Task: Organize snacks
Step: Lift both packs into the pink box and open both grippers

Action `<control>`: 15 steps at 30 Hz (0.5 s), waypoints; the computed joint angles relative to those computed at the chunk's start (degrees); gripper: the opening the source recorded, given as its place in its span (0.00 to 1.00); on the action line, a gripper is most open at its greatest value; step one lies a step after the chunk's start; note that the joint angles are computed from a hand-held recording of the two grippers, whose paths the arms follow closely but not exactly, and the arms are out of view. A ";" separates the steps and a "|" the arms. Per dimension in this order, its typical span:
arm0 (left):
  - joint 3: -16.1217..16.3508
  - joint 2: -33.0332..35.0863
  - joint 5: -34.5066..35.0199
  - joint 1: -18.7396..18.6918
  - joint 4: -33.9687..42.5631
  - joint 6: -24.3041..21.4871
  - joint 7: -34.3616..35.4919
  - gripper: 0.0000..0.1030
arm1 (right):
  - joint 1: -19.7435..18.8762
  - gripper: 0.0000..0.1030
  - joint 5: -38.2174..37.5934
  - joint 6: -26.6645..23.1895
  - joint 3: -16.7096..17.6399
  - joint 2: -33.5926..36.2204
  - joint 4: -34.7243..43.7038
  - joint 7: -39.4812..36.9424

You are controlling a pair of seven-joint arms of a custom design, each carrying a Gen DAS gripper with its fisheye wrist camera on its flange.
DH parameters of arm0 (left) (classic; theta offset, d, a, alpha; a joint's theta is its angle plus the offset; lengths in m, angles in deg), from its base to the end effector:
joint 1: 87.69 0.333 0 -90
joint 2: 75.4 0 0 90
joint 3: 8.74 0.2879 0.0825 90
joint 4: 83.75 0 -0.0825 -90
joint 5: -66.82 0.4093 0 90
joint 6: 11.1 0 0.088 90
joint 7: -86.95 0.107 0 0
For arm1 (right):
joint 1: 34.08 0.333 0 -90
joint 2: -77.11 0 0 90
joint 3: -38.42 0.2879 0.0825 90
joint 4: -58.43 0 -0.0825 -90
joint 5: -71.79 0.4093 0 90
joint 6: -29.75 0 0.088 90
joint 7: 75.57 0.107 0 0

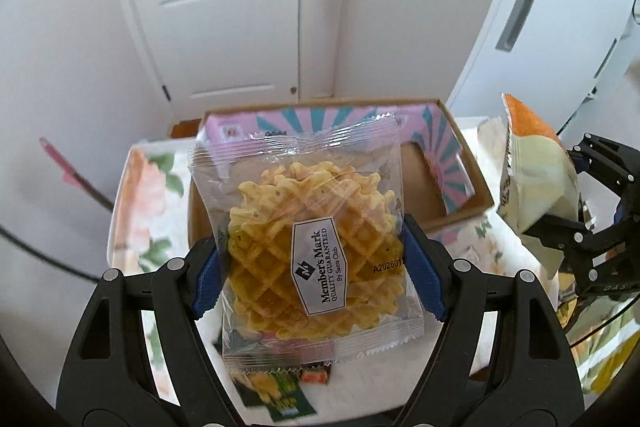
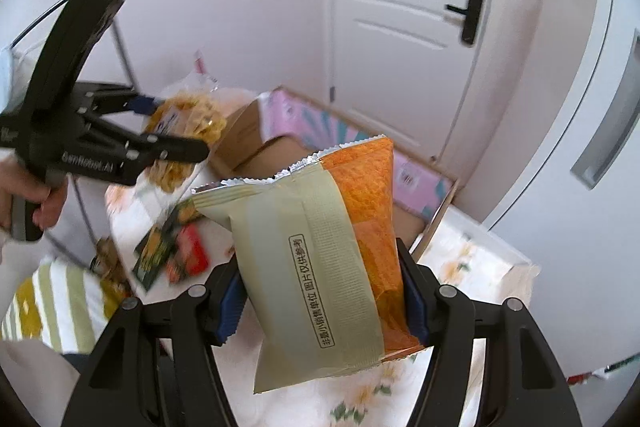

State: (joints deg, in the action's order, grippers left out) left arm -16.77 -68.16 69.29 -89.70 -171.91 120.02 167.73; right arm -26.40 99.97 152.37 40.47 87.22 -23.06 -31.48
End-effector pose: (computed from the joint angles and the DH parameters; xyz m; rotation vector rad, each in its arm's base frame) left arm 0.6579 -0.1097 0.6171 -1.8696 1.9177 -0.6863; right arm 0.6612 0.1315 0.6319 -2.2802 0.9042 -0.3263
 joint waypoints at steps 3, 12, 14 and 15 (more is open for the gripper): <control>0.16 4.07 -1.56 1.02 5.18 -1.39 3.45 0.73 | 1.31 0.59 -2.70 0.39 0.01 3.59 4.83 7.73; -0.91 20.56 -5.51 4.22 26.02 -10.58 11.61 0.73 | 4.39 0.59 -11.81 -5.53 -0.57 21.25 28.45 31.53; -1.37 24.75 -5.77 4.40 31.31 -13.35 12.96 0.73 | 5.15 0.59 -13.82 -6.83 -0.86 24.56 32.96 35.86; -1.59 26.98 -5.87 4.36 34.19 -14.86 13.57 0.73 | 5.35 0.59 -14.56 -7.59 -0.93 25.97 34.98 37.67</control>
State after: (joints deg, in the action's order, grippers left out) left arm -18.36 -41.18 63.42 -85.34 -137.72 105.16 181.30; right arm -21.05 85.41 144.78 39.54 113.19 11.92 6.18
